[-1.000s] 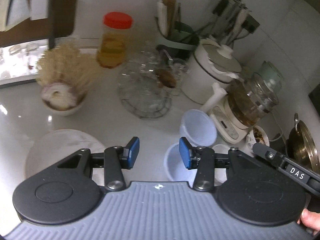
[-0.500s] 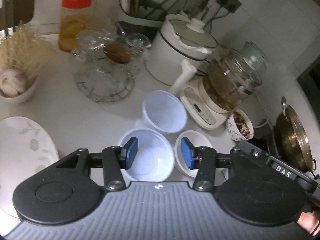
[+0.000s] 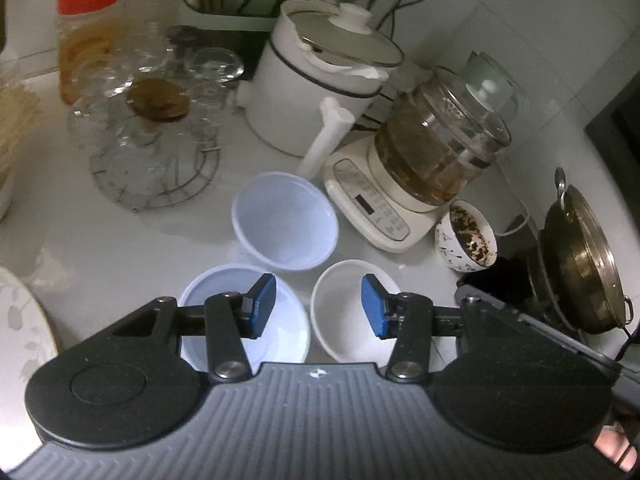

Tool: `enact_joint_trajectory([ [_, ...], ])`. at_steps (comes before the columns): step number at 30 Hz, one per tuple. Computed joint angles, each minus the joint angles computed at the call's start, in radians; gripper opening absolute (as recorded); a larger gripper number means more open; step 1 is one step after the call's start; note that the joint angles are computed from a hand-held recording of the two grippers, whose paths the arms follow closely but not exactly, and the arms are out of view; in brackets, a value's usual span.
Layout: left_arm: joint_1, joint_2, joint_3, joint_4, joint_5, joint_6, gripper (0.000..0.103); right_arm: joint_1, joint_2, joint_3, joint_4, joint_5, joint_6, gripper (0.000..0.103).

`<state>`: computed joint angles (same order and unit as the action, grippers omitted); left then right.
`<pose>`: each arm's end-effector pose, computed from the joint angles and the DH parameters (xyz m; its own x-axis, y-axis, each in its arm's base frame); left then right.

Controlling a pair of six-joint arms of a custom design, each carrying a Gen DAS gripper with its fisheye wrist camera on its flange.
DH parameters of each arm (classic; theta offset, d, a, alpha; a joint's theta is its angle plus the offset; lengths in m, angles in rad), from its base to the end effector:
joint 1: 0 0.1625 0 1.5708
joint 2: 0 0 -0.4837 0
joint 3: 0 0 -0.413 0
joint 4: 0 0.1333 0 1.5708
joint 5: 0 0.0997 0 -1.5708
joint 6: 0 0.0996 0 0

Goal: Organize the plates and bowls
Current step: 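Move both open grippers to the rim of a translucent plastic bowl, then close both grippers on the plastic bowl rim and lift it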

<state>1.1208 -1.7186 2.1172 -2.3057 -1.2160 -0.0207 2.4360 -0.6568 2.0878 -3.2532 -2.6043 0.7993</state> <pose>-0.0377 -0.4641 0.4254 -0.9025 0.2870 -0.3210 0.3920 0.8561 -0.3367 0.4495 -0.3202 0.0243 -0.8734 0.2753 0.4018 -0.1595 0.6179 -0.7699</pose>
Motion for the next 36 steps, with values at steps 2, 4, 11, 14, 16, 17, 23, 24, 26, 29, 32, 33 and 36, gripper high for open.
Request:
enact_joint_trajectory([
  [2,-0.001,0.019,0.000,-0.020,0.008,0.001,0.053,-0.016,-0.005,0.008,0.001,0.009,0.007,0.038],
  [4,0.002,0.039,-0.003,-0.039,0.013,0.015,0.053,-0.033,-0.010,0.014,-0.001,0.019,0.007,0.038],
  [11,0.047,0.134,-0.051,-0.085,0.026,0.028,0.053,-0.096,-0.005,0.005,-0.091,0.081,-0.088,0.038],
  [14,0.073,0.181,-0.074,-0.102,0.051,0.031,0.053,-0.131,0.013,-0.019,-0.139,0.140,-0.166,0.039],
  [16,0.090,0.210,-0.086,-0.108,0.069,0.032,0.052,-0.156,0.026,-0.034,-0.168,0.186,-0.216,0.039],
  [17,0.098,0.223,-0.092,-0.109,0.074,0.032,0.052,-0.169,0.034,-0.044,-0.175,0.205,-0.238,0.039],
  [23,0.143,0.284,-0.120,-0.136,0.098,0.050,0.047,-0.247,0.086,-0.091,-0.201,0.314,-0.317,0.038],
  [24,0.154,0.290,-0.124,-0.146,0.086,0.052,0.046,-0.256,0.092,-0.097,-0.202,0.326,-0.322,0.038],
  [26,0.170,0.302,-0.128,-0.165,0.073,0.062,0.045,-0.269,0.109,-0.107,-0.228,0.335,-0.342,0.038],
  [29,0.188,0.320,-0.142,-0.160,0.060,0.079,0.041,-0.274,0.128,-0.122,-0.203,0.299,-0.346,0.037],
  [32,0.195,0.333,-0.151,-0.168,0.049,0.093,0.041,-0.284,0.135,-0.128,-0.200,0.321,-0.348,0.032],
  [33,0.196,0.336,-0.153,-0.170,0.044,0.095,0.041,-0.288,0.136,-0.129,-0.204,0.335,-0.349,0.030],
  [36,0.197,0.342,-0.161,-0.171,0.028,0.100,0.041,-0.282,0.148,-0.146,-0.201,0.327,-0.388,0.025],
])
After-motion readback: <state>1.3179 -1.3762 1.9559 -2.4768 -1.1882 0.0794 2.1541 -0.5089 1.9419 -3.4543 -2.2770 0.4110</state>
